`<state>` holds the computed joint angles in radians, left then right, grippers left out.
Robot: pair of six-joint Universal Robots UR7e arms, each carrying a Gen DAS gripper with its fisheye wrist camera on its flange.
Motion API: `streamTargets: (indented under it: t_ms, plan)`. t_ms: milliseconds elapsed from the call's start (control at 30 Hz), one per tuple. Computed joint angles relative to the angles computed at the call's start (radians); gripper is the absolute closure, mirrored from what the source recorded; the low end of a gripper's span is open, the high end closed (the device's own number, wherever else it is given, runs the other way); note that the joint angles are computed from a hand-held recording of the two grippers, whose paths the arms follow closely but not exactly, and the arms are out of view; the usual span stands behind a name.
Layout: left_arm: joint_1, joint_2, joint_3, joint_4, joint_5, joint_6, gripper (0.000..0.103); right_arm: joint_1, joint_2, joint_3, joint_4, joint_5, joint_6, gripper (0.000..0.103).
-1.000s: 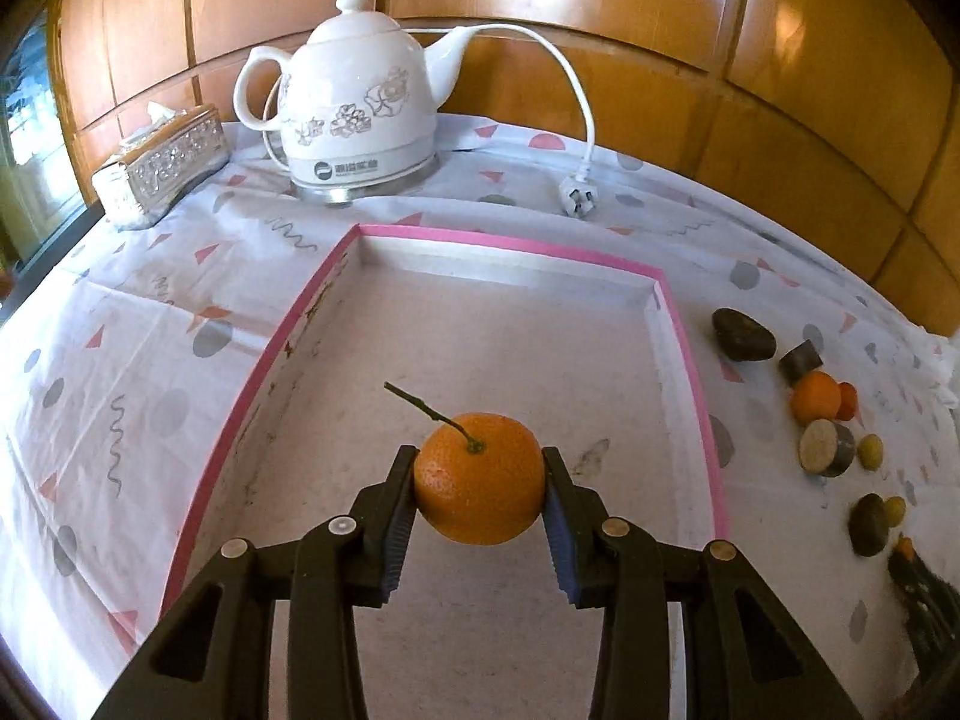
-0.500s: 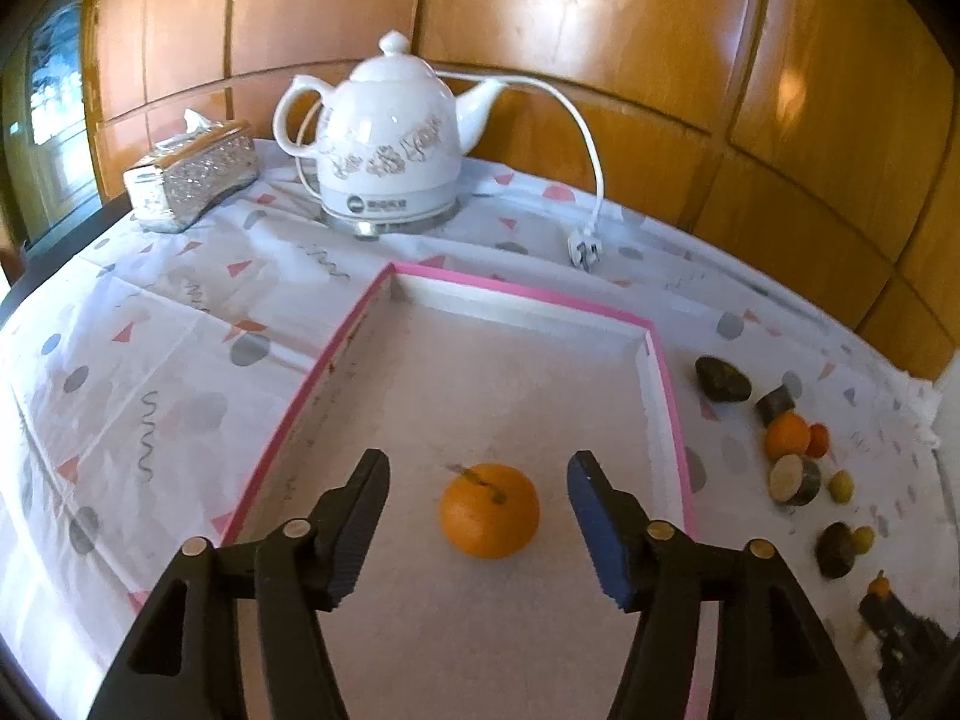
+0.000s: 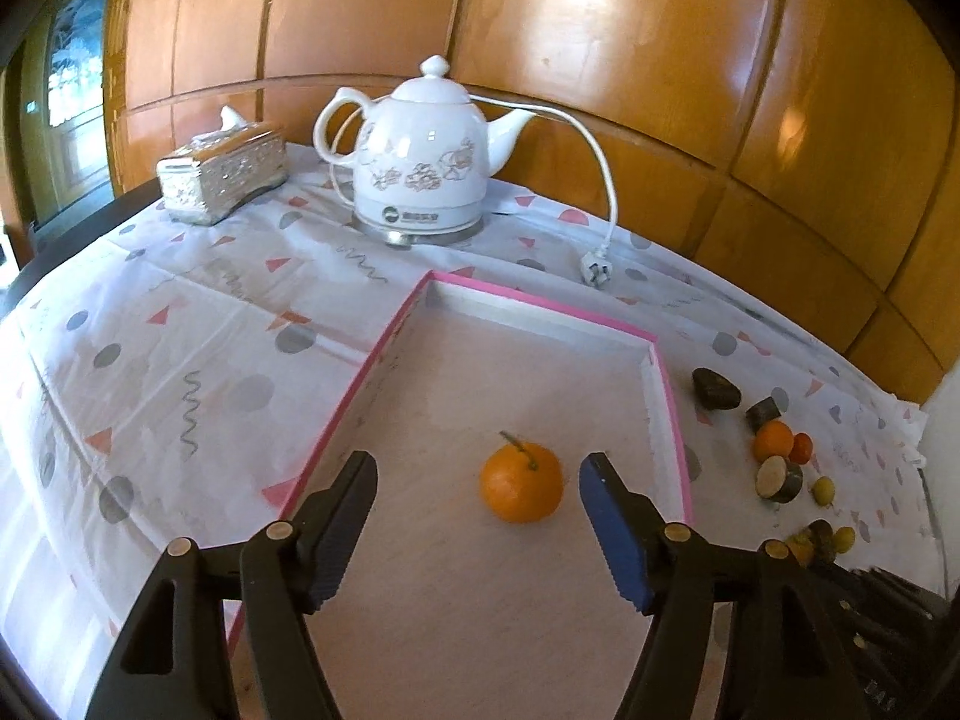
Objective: Organize fruits
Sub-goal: 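Carry the mandarin into the pink tray and open the left gripper while the right carries the carrot, then lower the carrot into the tray beside the mandarin and open the right gripper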
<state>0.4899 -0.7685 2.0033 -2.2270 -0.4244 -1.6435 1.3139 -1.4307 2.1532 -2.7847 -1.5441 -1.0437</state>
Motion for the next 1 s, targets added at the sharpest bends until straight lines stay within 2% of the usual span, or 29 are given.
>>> streamTargets:
  t_ms: [167, 300, 400, 467, 567, 633, 700, 767, 900, 1000]
  plan:
    - [-0.009, -0.025, 0.019, 0.078, -0.006, -0.087, 0.032, 0.075, 0.048, -0.026, 0.077, -0.013, 0.058, 0.083]
    - [-0.018, -0.042, 0.027, 0.149, -0.011, -0.152, 0.032, 0.126, 0.104, -0.037, 0.054, -0.033, 0.104, 0.083]
    - [-0.018, -0.045, 0.031, 0.154, -0.019, -0.159, 0.032, 0.154, 0.139, -0.037, 0.023, -0.064, 0.086, 0.082]
    - [-0.018, -0.047, 0.031, 0.17, -0.024, -0.176, 0.032, 0.167, 0.158, -0.018, -0.051, -0.088, 0.07, 0.073]
    - [-0.02, -0.047, 0.04, 0.143, -0.027, -0.167, 0.032, 0.165, 0.166, -0.001, -0.119, -0.105, 0.067, 0.062]
    - [-0.022, -0.044, 0.037, 0.143, -0.026, -0.165, 0.032, 0.154, 0.161, 0.005, -0.142, -0.101, 0.071, 0.048]
    - [-0.026, -0.038, 0.036, 0.132, -0.024, -0.152, 0.032, 0.14, 0.145, 0.013, -0.158, -0.087, 0.068, 0.041]
    - [-0.03, -0.031, 0.028, 0.136, -0.019, -0.148, 0.032, 0.128, 0.125, 0.022, -0.166, -0.068, 0.063, 0.041]
    - [-0.041, -0.012, 0.02, 0.103, -0.008, -0.105, 0.032, 0.102, 0.09, 0.059, -0.254, -0.022, 0.035, 0.041]
    - [-0.046, 0.002, 0.011, 0.075, -0.003, -0.065, 0.031, 0.086, 0.077, 0.063, -0.284, -0.008, 0.045, 0.041]
